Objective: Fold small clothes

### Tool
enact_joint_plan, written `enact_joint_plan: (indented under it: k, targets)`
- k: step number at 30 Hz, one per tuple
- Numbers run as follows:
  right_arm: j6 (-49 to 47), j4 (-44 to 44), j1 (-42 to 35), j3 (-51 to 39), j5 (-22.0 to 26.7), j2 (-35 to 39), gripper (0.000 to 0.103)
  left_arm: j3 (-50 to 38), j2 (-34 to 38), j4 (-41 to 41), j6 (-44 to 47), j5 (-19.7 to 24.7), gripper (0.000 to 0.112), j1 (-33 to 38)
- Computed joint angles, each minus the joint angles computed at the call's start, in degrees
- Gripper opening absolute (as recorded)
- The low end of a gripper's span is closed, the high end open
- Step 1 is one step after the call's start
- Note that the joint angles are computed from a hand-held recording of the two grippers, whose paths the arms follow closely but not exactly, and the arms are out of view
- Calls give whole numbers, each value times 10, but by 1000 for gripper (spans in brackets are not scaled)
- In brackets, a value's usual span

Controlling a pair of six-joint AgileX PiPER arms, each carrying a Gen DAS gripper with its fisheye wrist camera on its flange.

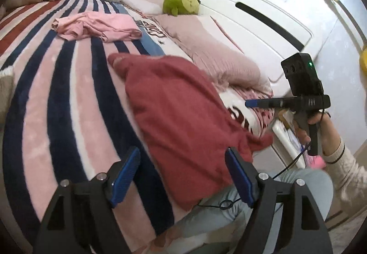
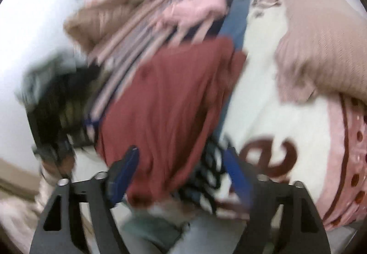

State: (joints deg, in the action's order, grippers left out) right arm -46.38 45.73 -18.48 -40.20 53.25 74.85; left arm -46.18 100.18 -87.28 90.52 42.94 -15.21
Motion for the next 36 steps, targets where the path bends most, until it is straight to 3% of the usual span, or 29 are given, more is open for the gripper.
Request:
enact_joint_plan:
  k: [3, 5, 6, 8, 9, 11, 13, 16, 19, 23, 27, 34, 36]
  targets:
    - [-37, 75, -37, -5, -3, 62, 85, -24, 30, 16, -24, 4, 73, -22]
    - [-25, 104, -21, -27, -26, 137, 85, -26, 42, 17, -34, -25, 73, -47]
    - [-35, 122, -14, -40, -30, 185, 84, -18, 44, -3, -31, -62, 69, -66]
    - [-76, 177, 6, -49, -21, 244, 55, 12, 31, -81, 14, -114, 60, -96]
    - [-108, 204, 20, -43, -30, 255, 50, 19, 26, -98, 28, -117, 40, -102]
    - [-128, 218, 67, -44, -57, 246, 30, 27, 13, -109, 23, -118, 27, -104]
    - [-111, 206, 114, -47, -106, 222, 23, 29, -8, -116, 32, -122, 21, -104]
    - [-109, 220, 152, -44, -137, 172, 18, 28, -66, -88, 16, -140, 20, -95]
    - [-76, 225, 173, -84, -130, 144, 18, -1, -140, 26, -81, -138, 20, -73]
    - [14, 196, 219, -182, -122, 116, 18, -87, -239, 225, -277, -81, 20, -8]
    - [136, 121, 305, -336, -138, 129, 18, -171, -300, 296, -346, -3, 20, 84]
    - [380, -84, 462, -695, -118, 278, 18, -287, -326, 237, -317, 199, 20, 358]
    - [446, -136, 494, -809, -78, 337, 18, -313, -316, 210, -301, 261, 20, 452]
